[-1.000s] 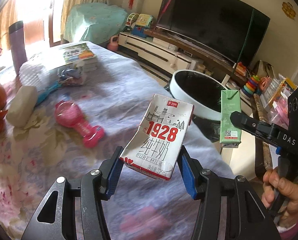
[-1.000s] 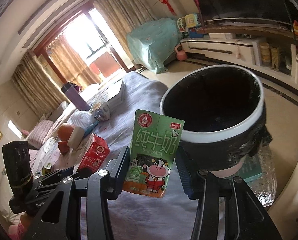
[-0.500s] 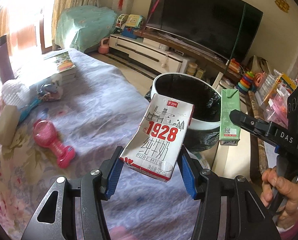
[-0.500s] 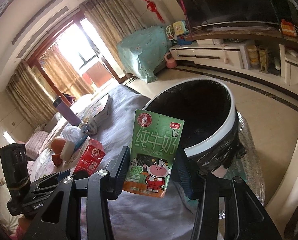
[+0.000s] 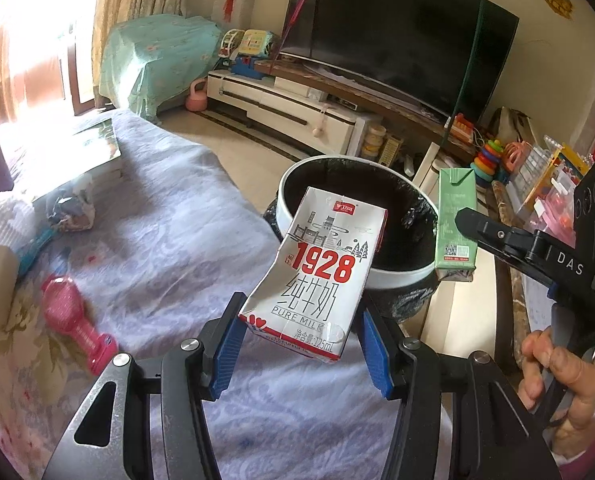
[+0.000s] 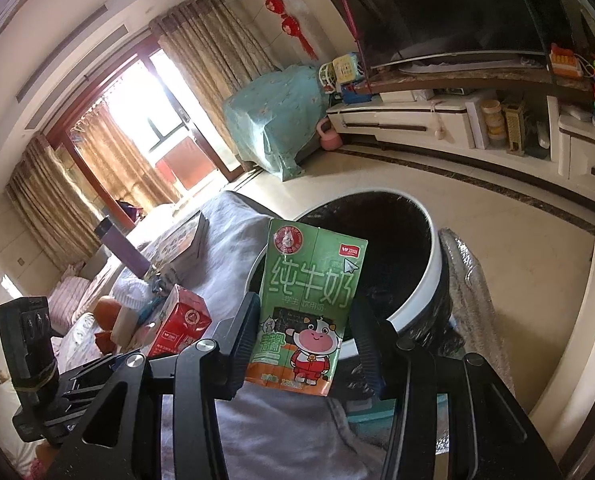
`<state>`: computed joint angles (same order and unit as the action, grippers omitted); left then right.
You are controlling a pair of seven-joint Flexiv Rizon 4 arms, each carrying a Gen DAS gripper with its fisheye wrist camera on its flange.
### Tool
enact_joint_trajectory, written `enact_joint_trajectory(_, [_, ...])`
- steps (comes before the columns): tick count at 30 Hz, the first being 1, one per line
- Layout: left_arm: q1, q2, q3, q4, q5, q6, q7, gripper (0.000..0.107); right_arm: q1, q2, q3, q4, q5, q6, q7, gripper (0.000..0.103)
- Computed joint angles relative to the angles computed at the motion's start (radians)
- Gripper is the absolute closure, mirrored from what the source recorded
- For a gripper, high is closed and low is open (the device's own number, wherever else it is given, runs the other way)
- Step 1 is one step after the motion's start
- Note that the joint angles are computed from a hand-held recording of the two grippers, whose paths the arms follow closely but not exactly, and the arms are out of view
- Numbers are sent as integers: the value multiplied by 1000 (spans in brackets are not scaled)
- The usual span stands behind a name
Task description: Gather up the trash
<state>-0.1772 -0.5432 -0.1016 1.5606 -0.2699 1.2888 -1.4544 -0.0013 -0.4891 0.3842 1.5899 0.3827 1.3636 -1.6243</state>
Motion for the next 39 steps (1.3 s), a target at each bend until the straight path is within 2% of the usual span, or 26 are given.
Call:
enact_joint_trajectory(12, [-19,-88,15,-150,24,-65,-16,55,19,-32,-40,-38,-59,-4,48,56])
enact_joint_trajectory(28, [-50,-237,54,-408,81,-198,-61,54,21,-74,-58,-91,-113,-35,81,56])
enact_joint_trajectory(39, [-52,-295,52,-512,96,-258,-68,54,26,-99,-74,-126,-137,-67,99,56])
